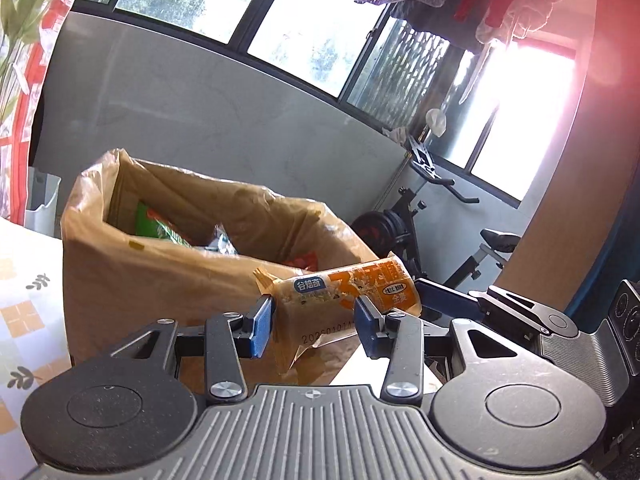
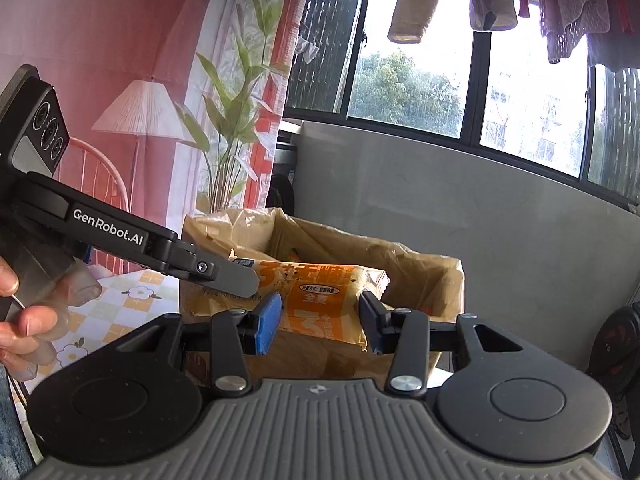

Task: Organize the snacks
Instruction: 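Close the left tool on the bread pack and lift it over the box, then open the left tool to drop the bread pack into the box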

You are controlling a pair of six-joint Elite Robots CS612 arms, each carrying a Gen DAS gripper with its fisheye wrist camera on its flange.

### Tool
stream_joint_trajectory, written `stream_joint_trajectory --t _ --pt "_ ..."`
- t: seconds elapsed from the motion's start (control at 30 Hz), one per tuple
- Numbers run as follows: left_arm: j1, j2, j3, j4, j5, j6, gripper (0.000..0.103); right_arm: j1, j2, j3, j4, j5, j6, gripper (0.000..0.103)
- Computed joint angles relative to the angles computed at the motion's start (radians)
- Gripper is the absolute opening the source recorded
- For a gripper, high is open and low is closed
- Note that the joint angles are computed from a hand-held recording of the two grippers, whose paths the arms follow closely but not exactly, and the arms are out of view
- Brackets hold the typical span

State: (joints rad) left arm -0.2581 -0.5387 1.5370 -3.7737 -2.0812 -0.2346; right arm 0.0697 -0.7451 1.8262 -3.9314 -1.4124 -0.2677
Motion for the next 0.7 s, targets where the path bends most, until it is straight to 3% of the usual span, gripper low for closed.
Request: stream_joint_trajectory --t 0.23,0.33,0.5,0.63,0.7 --pt "0.015 -0.003 -0.098 0.136 0.008 0.020 0.045 -0.009 0.029 -0.151 0.131 0.045 0.061 0.046" --pt "0.010 0.005 -0.142 0.200 0.042 0.055 0.045 -0.011 0.037 -0.181 0.172 0.047 0.082 0.046" --pt "0.012 0.000 -0.147 0.242 0.087 0.129 0.046 -0.008 0.057 -0.231 0.253 0.019 0.128 0.046" --pt "0.002 -0.012 -0.130 0.260 0.133 0.170 0.046 0.005 0.058 -0.249 0.328 -0.043 0.161 0.046" --pt "-0.009 -0.021 -0.116 0.253 0.192 0.212 0.048 0.011 0.051 -0.248 0.355 -0.081 0.167 0.046"
